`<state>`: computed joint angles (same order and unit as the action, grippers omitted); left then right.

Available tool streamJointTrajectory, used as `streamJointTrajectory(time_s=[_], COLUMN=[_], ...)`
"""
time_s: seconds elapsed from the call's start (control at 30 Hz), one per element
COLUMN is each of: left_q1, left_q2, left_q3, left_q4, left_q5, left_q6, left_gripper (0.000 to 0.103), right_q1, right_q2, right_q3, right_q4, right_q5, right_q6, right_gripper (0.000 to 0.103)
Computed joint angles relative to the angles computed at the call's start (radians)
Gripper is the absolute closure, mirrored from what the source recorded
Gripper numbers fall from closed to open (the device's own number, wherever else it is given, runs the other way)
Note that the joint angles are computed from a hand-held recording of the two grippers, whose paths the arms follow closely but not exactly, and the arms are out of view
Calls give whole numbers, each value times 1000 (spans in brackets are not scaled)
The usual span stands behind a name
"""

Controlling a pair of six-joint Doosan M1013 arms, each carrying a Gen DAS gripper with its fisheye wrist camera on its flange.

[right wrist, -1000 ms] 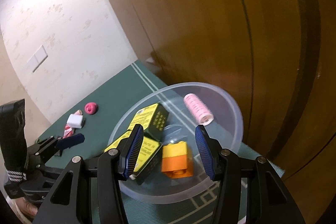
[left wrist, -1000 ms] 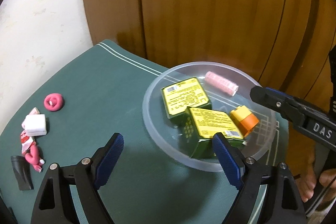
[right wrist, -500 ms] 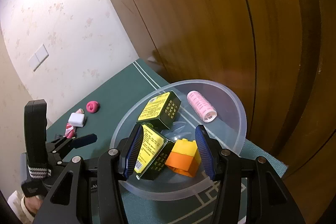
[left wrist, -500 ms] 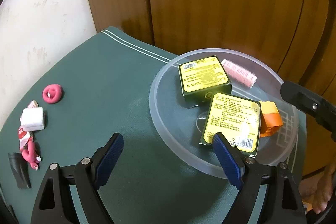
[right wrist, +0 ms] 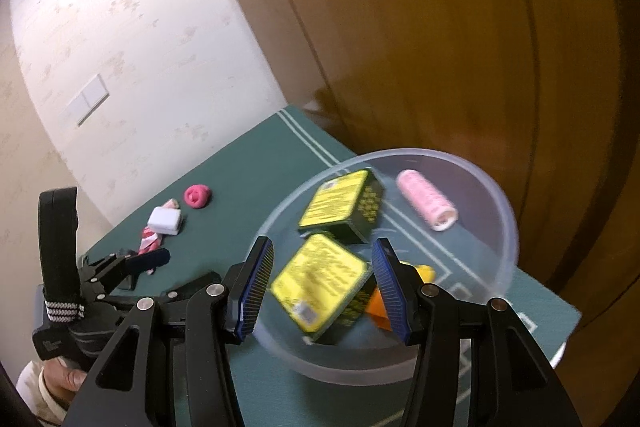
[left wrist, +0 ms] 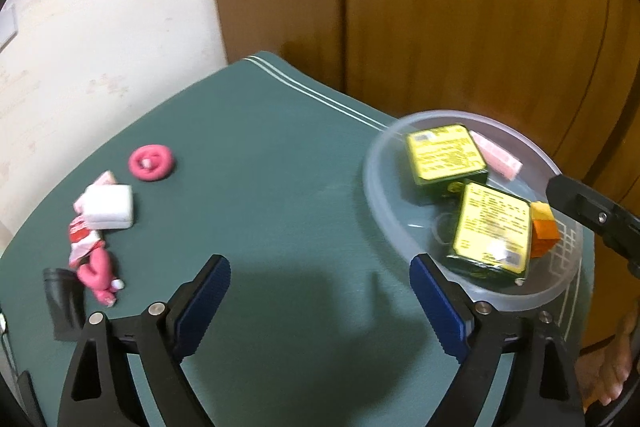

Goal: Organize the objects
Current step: 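Withdraw both grippers from the bowl toward the remaining objects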

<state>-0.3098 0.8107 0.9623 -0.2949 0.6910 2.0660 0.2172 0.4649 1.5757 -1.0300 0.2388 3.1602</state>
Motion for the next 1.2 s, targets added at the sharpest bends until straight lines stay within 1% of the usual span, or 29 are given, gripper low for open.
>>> streamJointTrajectory(time_s=[0.17, 0.37, 0.5, 0.6, 0.67, 0.73, 0.77, 0.9, 0.97, 1.2], left_q1=[27, 55, 71, 83, 95, 105, 109, 126, 137, 165], left_q2=[0, 6, 9, 15, 22, 32, 37, 57, 68, 95], left_q3=[-6, -13, -17, -25, -40, -57, -66, -100, -117, -151], left_q4=[14, 52, 101, 152, 164, 180, 193, 251, 271, 299], left_q5=[-13, -22, -44, -59, -51, -41, -37, -19, -9, -2], left_q6=[-48, -121, -183, -239, -268, -303, -322, -402, -443, -516], left_gripper=[9, 8, 8, 8, 8, 8, 8, 8, 8, 8], right_q1=[18, 32, 38, 43, 46, 48, 48, 47, 47, 51], right_q2=[24, 53, 76, 95, 109, 126, 129, 158, 172, 216], right_q3=[-45, -94, -127, -157, -177, -201, -206, -251, -273, -352], right_q4=[50, 213, 393, 503, 585, 672, 698, 897, 990, 1137], right_q5=[3, -5, -10, -4, 3, 8, 9, 34, 50, 116], right_q6=[-78, -260, -448, -572, -661, -748, -772, -971, -1066, -1237], right_gripper=[50, 50, 49, 49, 45, 35, 34, 29, 29, 29])
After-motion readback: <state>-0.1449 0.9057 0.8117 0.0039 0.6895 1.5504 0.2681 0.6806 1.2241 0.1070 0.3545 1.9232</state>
